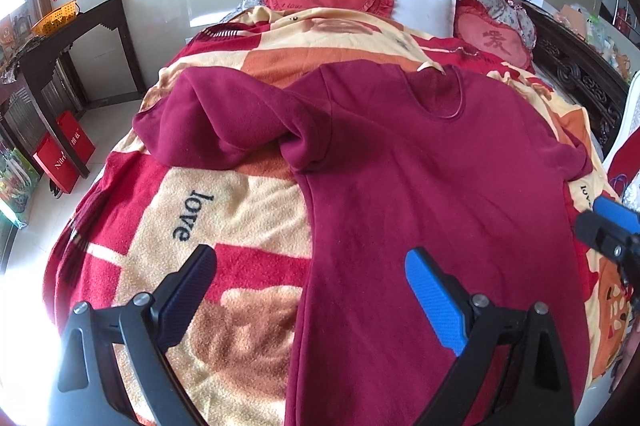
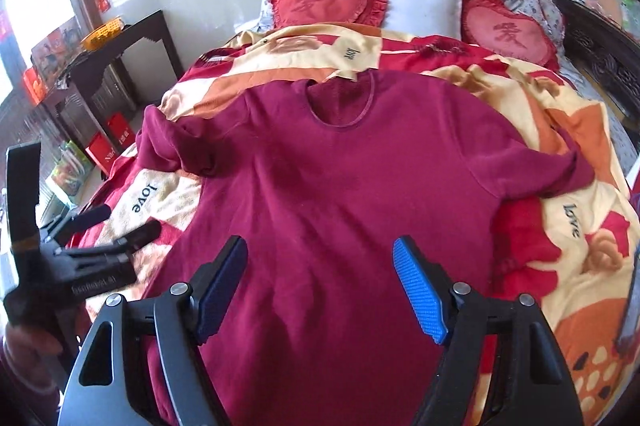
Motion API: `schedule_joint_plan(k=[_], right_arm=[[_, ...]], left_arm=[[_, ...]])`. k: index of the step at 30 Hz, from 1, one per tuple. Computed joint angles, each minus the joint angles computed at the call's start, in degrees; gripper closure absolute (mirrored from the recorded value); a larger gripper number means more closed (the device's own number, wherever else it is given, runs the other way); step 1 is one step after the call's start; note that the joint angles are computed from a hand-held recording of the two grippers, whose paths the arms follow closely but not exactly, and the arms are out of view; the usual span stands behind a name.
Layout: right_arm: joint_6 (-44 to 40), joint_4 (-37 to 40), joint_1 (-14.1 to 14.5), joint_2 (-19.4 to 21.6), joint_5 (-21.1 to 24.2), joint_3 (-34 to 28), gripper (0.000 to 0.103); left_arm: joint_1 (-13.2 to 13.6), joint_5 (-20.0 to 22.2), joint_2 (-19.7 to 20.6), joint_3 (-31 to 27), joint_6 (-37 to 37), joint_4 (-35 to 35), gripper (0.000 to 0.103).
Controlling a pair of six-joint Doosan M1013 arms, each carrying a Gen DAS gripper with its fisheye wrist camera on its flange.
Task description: Fold small clothes
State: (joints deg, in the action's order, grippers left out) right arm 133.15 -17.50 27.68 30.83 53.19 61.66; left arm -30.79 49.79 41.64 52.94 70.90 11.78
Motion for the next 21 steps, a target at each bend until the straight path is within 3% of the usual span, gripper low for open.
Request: schedule_joint_plan(k=[8,15,21], right_arm=[[-1.6,1.6,0.0,3.1,1.7,-4.8,0.043],[-1.2,4.3,0.0,3.6,1.2,-4.5,0.043],[-0.1,0.8,0.8,3.8,3.0,-4.8,0.043]], left_arm=[[0.5,0.9,1.0,-0.4,1.5,-1.3,0.005],[0.8,1.3,1.1,-0.7,0.2,-0.8,0.005],[0.8,1.3,0.8,-0.8,0.3,-0.8,0.005]])
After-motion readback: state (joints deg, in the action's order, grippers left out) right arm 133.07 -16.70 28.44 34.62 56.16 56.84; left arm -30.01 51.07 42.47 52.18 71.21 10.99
